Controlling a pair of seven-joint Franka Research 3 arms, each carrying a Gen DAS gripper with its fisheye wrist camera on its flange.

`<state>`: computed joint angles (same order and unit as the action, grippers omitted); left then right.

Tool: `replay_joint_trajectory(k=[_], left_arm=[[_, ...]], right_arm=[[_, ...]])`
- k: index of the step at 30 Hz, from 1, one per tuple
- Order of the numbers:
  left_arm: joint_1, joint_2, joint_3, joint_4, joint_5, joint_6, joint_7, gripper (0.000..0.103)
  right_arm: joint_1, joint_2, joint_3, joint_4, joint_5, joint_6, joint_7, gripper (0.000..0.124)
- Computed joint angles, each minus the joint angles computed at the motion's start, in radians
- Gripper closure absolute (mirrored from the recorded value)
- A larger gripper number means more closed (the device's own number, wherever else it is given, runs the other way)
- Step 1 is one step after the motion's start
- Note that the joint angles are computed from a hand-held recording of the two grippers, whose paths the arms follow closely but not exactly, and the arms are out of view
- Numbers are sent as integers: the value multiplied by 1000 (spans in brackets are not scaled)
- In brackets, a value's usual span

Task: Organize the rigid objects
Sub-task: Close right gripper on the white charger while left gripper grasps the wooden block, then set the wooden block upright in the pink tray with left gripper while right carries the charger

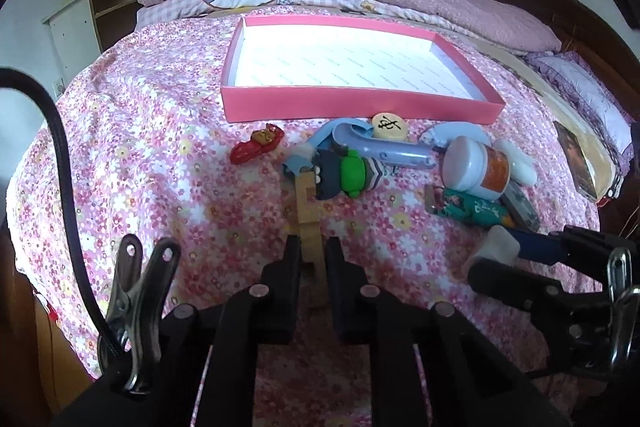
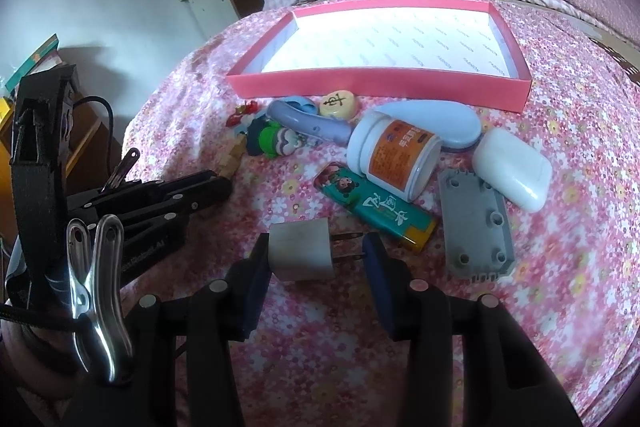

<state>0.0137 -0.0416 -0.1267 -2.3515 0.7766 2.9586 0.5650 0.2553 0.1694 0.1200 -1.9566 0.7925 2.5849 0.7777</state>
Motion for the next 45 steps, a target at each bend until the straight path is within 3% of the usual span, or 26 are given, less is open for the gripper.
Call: replay_joint_trajectory(k=[5,16,32,38,45], left_arm=[[-1,-16,-1,-13,-24,7,8,90],[45,-84,-34,-25,89,36,-95,91],[63,-87,-35,0,45,75,-48,91],[68,-55,-42,54,97,54,-71,91],[48,20,-12,170,179,39,-112,91]], right_arm=[[0,-10,3,-5,20,1,-20,78],[7,-22,1,-1,39,5,-55,78],[11,-24,1,13,39,17,-70,78],[7,-18,0,29,41,17,-83,78],[-4,1,0,65,52,23,-82,78]])
